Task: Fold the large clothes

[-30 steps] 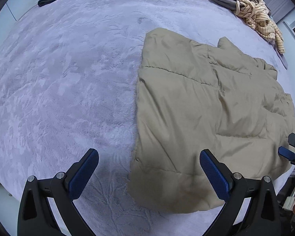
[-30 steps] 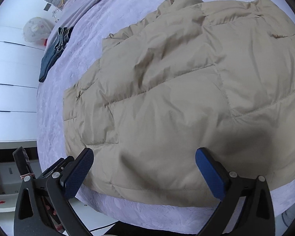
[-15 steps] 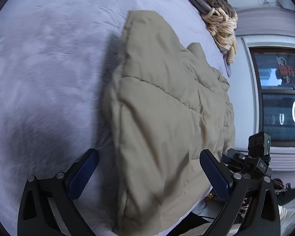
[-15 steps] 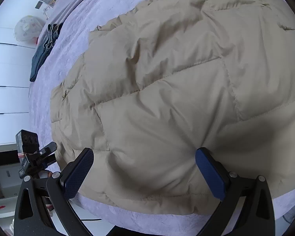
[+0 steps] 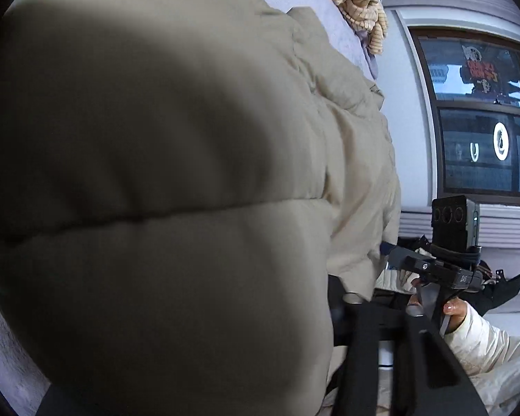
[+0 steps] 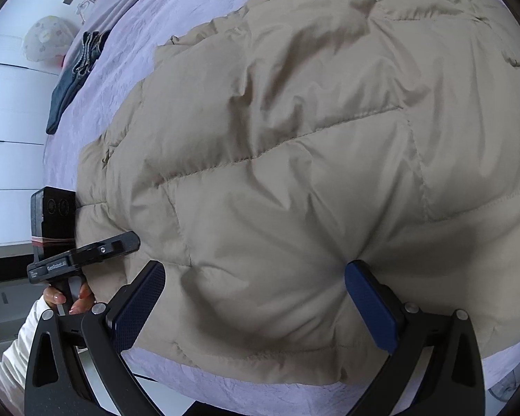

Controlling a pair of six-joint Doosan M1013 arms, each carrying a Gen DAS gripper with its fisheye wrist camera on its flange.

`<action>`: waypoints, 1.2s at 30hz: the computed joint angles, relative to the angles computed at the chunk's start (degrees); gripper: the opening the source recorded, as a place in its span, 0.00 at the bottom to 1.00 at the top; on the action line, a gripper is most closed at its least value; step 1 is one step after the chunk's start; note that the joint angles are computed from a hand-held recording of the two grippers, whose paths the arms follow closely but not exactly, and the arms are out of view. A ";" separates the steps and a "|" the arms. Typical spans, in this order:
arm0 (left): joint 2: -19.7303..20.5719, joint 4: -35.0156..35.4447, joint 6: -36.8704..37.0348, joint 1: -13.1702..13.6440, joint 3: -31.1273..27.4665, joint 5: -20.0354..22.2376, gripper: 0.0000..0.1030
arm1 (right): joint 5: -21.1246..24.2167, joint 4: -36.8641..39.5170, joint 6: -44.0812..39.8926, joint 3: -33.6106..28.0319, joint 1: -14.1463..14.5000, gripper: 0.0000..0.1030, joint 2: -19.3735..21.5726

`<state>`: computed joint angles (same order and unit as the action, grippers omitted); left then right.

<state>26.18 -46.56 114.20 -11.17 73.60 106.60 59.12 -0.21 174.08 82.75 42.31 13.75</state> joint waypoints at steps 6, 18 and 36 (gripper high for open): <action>-3.06 -4.18 -0.19 0.29 -0.40 -0.89 0.32 | 1.11 -0.84 -1.46 -0.69 0.24 1.00 -0.90; -8.65 0.19 -10.66 -3.80 -3.15 -5.01 0.32 | -5.54 -9.22 5.87 5.86 -1.58 0.08 -3.88; -7.44 -0.08 -18.64 -20.01 -11.67 -3.62 0.76 | -23.41 1.09 -1.23 20.42 -5.33 0.05 -14.83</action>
